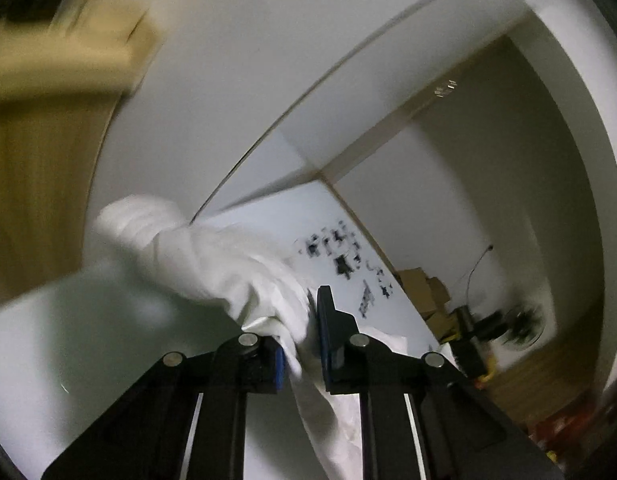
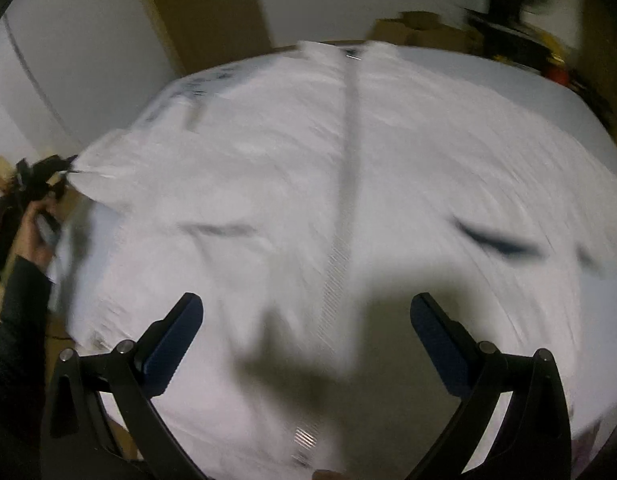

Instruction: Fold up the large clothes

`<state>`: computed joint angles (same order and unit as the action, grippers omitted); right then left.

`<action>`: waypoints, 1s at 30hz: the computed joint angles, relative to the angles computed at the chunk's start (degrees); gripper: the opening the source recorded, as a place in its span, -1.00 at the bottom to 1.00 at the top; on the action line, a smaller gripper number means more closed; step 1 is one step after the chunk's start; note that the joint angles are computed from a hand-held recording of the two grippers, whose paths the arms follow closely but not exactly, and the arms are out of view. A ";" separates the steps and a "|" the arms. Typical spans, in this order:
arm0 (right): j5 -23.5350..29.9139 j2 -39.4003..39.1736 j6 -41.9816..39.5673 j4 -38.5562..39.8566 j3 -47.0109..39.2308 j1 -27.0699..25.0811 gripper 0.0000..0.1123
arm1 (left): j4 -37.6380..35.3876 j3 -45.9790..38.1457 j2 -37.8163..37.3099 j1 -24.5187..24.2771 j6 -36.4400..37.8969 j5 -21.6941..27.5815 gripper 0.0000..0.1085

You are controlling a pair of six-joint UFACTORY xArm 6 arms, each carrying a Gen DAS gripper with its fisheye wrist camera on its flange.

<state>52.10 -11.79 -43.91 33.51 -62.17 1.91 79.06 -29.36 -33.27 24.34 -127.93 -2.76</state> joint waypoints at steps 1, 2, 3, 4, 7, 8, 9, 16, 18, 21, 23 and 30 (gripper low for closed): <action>-1.44 1.68 1.46 -1.00 -2.48 2.93 0.83 | -4.76 0.23 -1.47 -2.24 6.00 3.44 -0.78; -3.30 4.46 4.27 -3.38 -5.75 6.61 0.83 | -9.99 0.56 -2.63 -3.89 11.99 5.65 -0.78; -3.64 8.71 7.82 -5.82 -10.40 10.23 0.83 | -15.80 1.73 -4.61 -5.48 17.99 7.69 -0.78; -4.16 13.06 11.74 -8.94 -14.80 13.56 0.83 | -20.58 1.52 -5.21 -7.02 23.32 9.98 -0.78; -6.87 25.90 27.39 -23.95 -26.44 21.88 0.83 | -23.93 0.23 -5.91 -10.43 27.22 15.21 -0.78; -6.93 30.54 32.87 -28.92 -30.60 24.01 0.83 | -25.56 -0.74 -5.93 -11.79 29.11 17.56 -0.78; -5.75 34.72 36.23 -32.53 -34.73 25.72 0.83 | -25.21 -1.41 -6.71 -14.33 28.60 20.79 -0.78; -0.94 43.52 30.94 -29.09 -42.65 27.66 0.83 | -22.25 -12.89 -0.27 -25.95 28.48 33.51 -0.83; 0.00 41.06 27.47 -21.18 -41.35 24.18 0.83 | -19.32 -17.54 2.91 -30.38 26.36 36.52 -0.83; -3.94 34.65 22.83 -12.62 -35.40 16.99 0.83 | -17.91 -25.29 9.16 -35.98 24.74 38.92 -0.82; -5.61 32.08 22.03 -10.24 -33.09 12.01 0.83 | -17.81 -32.93 16.39 -40.03 24.92 39.00 -0.82; -3.75 27.78 14.84 -0.01 -27.77 -5.99 0.83 | -26.28 -61.29 44.17 -48.99 34.41 37.80 -0.81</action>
<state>48.34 15.99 -29.08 33.51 -89.94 -4.08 52.78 -90.65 10.90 -24.65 -93.52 35.05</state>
